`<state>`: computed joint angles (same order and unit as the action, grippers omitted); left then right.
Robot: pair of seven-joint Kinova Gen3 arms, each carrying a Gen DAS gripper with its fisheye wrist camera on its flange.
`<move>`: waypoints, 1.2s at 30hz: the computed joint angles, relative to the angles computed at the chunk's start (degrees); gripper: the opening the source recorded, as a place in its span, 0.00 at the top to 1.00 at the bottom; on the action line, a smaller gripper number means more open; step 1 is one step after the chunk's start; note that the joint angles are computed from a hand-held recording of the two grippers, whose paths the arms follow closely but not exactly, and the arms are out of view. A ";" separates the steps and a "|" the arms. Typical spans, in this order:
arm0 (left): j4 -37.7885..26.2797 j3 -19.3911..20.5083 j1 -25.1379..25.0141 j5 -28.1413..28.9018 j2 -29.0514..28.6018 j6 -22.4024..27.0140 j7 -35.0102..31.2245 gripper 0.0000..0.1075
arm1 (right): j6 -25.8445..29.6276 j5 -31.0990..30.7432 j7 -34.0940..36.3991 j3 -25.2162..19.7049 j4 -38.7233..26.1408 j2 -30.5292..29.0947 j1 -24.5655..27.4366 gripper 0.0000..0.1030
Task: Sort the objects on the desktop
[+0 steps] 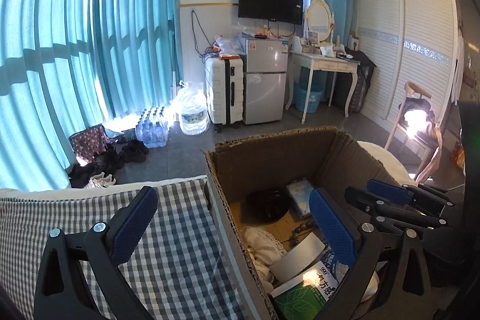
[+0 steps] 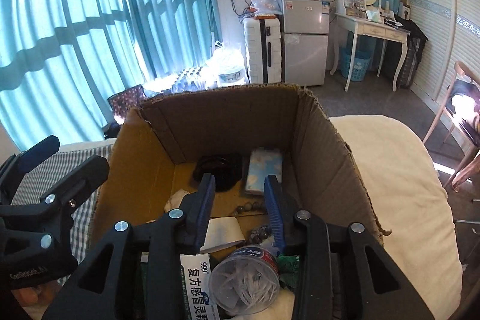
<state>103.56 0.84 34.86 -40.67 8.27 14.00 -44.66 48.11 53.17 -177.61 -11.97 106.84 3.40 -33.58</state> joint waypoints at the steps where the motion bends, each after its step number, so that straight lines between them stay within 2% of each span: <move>1: 0.05 -0.34 0.38 -0.60 -0.60 0.41 0.55 0.04 | 0.92 1.13 -0.89 -0.29 0.04 -0.18 -0.50 0.64; 6: 0.60 1.62 -1.45 -3.46 -4.20 2.14 2.41 0.04 | 5.57 5.67 -4.69 -2.34 0.15 -1.66 -2.66 0.48; 8: 0.85 3.05 -2.88 -3.35 -5.70 2.92 2.06 0.04 | 7.87 7.09 -5.31 -3.33 -0.42 -1.95 -3.55 0.33; 12: 1.57 5.60 -5.73 -2.71 -8.62 3.86 2.08 0.04 | 10.64 10.03 -8.40 -5.24 -0.17 -3.58 -4.90 0.29; 17: 1.82 9.20 -8.88 -1.94 -11.59 6.97 1.62 0.04 | 14.53 12.00 -8.93 -7.76 -0.49 -5.03 -6.52 0.02; 22: 2.69 10.68 -11.49 3.49 -15.01 7.74 -2.95 0.04 | 21.01 12.95 -9.64 -10.24 -2.10 -4.60 -9.14 0.00; 29: 4.51 13.68 -16.15 7.10 -19.32 7.83 -5.53 0.04 | 25.65 13.88 -10.09 -11.96 -2.95 -5.36 -12.21 0.00; 33: 4.52 13.12 -17.01 12.12 -20.38 8.27 -9.85 0.04 | 26.97 14.49 -11.42 -12.59 -3.17 -5.63 -13.19 0.00; 36: 5.39 15.50 -20.74 11.95 -21.65 7.74 -10.24 0.04 | 26.70 13.87 -12.33 -12.46 -3.68 -5.67 -13.28 0.00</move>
